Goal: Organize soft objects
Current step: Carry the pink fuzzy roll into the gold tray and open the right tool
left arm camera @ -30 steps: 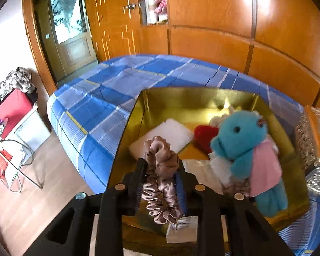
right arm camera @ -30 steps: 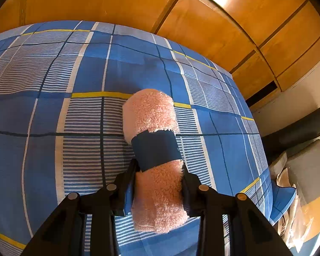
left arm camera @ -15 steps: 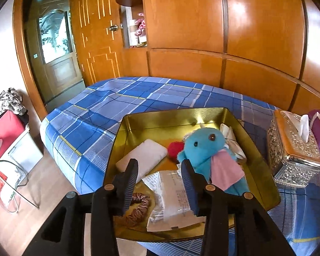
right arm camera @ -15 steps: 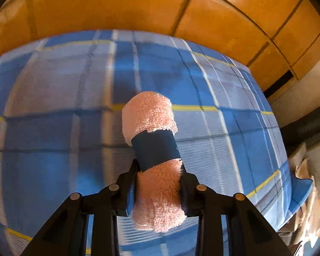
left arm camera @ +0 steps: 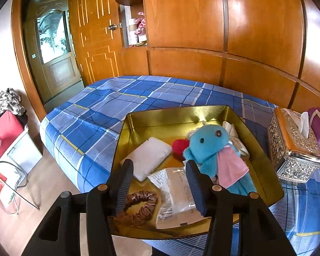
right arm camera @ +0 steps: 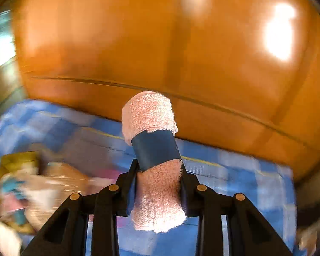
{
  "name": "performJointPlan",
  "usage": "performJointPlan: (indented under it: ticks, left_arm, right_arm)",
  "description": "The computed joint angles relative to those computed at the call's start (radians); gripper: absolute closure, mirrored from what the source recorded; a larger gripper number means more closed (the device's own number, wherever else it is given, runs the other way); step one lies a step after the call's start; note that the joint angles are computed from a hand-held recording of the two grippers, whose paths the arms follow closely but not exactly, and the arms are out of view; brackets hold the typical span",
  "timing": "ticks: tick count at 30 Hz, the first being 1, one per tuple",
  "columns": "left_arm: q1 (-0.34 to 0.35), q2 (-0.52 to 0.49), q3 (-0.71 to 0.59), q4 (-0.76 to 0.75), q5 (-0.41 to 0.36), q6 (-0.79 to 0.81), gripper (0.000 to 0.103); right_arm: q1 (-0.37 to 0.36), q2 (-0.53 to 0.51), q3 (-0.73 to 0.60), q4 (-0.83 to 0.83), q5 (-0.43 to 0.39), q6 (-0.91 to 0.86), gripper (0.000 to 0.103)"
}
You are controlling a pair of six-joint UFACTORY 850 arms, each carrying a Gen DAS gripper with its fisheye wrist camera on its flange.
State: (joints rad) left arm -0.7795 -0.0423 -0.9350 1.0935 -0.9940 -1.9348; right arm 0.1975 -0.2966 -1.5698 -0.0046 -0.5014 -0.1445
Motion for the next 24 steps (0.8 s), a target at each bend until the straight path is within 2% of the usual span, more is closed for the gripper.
performJointPlan:
  ticks: [4, 6, 8, 11, 14, 16, 18, 22, 24]
  left_arm:
    - [0.008, 0.020, 0.020, -0.010, -0.004, -0.011, 0.047]
    - [0.017, 0.038, 0.035, -0.019, -0.008, -0.022, 0.045]
    - [0.021, 0.052, 0.048, -0.024, -0.029, -0.042, 0.040]
    - [0.034, 0.081, 0.075, -0.035, -0.053, -0.083, 0.039]
    - [0.048, 0.099, 0.096, -0.050, -0.061, -0.106, 0.036]
    - [0.055, 0.105, 0.103, -0.055, -0.056, -0.117, 0.029]
    - [0.053, 0.111, 0.108, -0.046, -0.048, -0.127, 0.023]
    - [0.043, 0.106, 0.100, -0.032, -0.040, -0.139, 0.014]
    - [0.039, 0.099, 0.092, -0.029, -0.035, -0.132, 0.011]
  right_arm:
    - [0.127, -0.013, -0.013, 0.233, -0.065, -0.258, 0.070]
    - [0.192, -0.052, -0.030, 0.329, -0.130, -0.340, 0.070]
    - [0.253, -0.093, -0.040, 0.359, -0.166, -0.358, 0.070]
    - [0.328, -0.165, -0.059, 0.377, -0.191, -0.332, 0.070]
    - [0.386, -0.225, -0.065, 0.315, -0.157, -0.272, 0.070]
    - [0.415, -0.266, -0.077, 0.260, -0.135, -0.196, 0.070]
    - [0.425, -0.295, -0.090, 0.229, -0.110, -0.149, 0.070]
    - [0.447, -0.332, -0.116, 0.013, -0.055, 0.044, 0.068]
    - [0.441, -0.337, -0.128, 0.025, -0.065, 0.037, 0.065]
